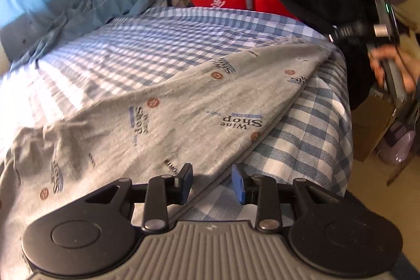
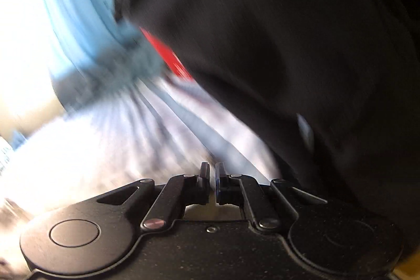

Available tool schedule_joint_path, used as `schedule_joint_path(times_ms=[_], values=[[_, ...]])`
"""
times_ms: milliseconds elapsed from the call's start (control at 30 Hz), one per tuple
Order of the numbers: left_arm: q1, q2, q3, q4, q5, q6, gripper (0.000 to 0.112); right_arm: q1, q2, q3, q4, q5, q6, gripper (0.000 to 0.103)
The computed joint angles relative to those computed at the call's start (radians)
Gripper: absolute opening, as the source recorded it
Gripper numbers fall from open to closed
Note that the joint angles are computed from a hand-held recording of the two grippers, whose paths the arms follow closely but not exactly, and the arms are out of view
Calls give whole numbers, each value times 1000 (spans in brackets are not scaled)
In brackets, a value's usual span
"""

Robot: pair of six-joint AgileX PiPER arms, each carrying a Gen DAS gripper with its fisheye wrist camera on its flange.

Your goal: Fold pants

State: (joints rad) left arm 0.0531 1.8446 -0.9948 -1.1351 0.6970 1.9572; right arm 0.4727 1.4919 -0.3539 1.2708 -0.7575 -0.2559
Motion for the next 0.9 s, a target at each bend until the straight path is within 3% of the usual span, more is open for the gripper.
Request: schedule_joint_path(times_ms=[100, 167, 200, 233, 267, 333, 400, 467, 533, 600, 667, 767, 867, 900], values=[[43, -1, -17, 20, 37, -26, 46, 49, 28, 22, 25, -59, 66, 4], [73, -4, -21, 18, 50, -15, 53, 85, 24, -6, 131, -85, -40, 13], [87, -7, -20, 16, 51, -10, 54, 108, 2, -16, 162, -101, -103, 23], [98, -10, -20, 16, 48, -13, 54, 105, -24, -12, 154, -100, -147, 34], [108, -12, -19, 16, 47, -16, 54, 63, -40, -20, 105, -67, -172, 36], [127, -11, -20, 14, 48, -34, 55, -49, -72, -49, -18, 68, -211, 36], [143, -5, -22, 3, 55, -40, 56, -172, -48, -140, -49, 268, -321, 35], [144, 3, -26, -12, 41, -44, 58, -254, 11, -231, 28, 412, -492, 34], [143, 4, -9, -85, 14, 15, 70, -279, 78, -305, 167, 439, -671, 34], [138, 8, 2, -148, -10, 58, 76, -304, 115, -350, 197, 469, -708, 33], [134, 21, -11, -152, -15, 33, 76, -322, 125, -367, 206, 477, -731, 16], [132, 44, -40, -122, -29, -38, 76, -307, 152, -400, 246, 460, -788, 9], [135, 64, -52, -102, -35, -70, 76, -301, 145, -406, 275, 447, -825, 12], [137, 69, -54, -98, -36, -76, 76, -293, 130, -381, 256, 433, -794, 21]])
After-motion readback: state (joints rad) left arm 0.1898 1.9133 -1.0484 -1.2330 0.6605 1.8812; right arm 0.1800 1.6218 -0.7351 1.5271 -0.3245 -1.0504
